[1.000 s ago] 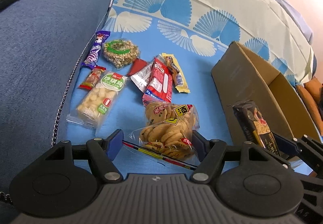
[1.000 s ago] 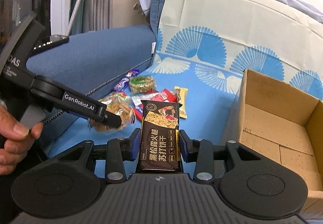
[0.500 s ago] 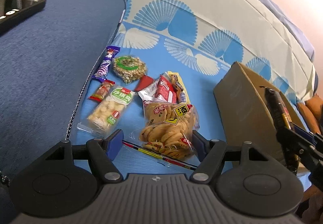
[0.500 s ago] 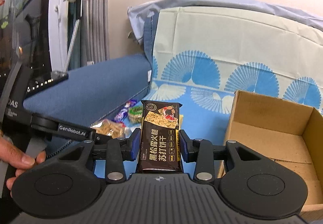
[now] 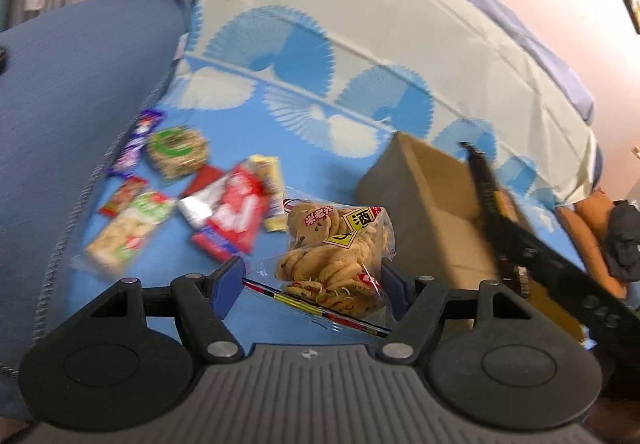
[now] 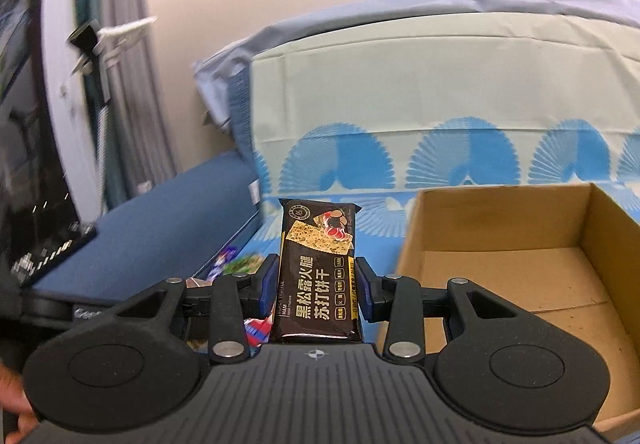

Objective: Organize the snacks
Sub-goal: 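Lower both packs into the box and open both grippers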

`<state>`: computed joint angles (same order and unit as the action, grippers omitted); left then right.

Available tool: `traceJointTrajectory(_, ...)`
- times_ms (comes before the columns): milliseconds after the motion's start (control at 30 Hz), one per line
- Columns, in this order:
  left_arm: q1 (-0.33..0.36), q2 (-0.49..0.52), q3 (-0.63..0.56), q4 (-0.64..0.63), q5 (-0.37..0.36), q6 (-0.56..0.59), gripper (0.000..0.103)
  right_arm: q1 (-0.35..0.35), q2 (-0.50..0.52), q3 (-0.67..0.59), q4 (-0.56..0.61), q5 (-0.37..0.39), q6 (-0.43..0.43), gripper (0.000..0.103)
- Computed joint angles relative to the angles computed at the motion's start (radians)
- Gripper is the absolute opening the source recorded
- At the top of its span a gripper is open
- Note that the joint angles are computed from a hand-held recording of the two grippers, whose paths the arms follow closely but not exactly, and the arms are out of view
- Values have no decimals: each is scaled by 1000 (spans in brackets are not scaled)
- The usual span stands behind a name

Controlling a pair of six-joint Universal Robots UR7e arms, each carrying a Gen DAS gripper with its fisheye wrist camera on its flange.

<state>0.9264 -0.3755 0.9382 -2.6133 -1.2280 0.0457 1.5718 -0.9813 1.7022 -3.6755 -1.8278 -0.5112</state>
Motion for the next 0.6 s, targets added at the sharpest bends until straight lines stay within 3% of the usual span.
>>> traceJointTrajectory(133,-34,43,-69,22,-25,24,76,-11,-6,-15,-42,-21,39,41)
traceJointTrajectory(367,-84,156,-253,88,-63,37,76,-29,-11,-44,-172,-145,53,41)
traceJointTrajectory(500,-105,234,-369,136,-80,41,76,-50,-16,-75,-155,-243,131,41)
traceJointTrajectory(600,-118,284,-440,169,-87,27,76,-68,-26,-72,-154,-271,184,41)
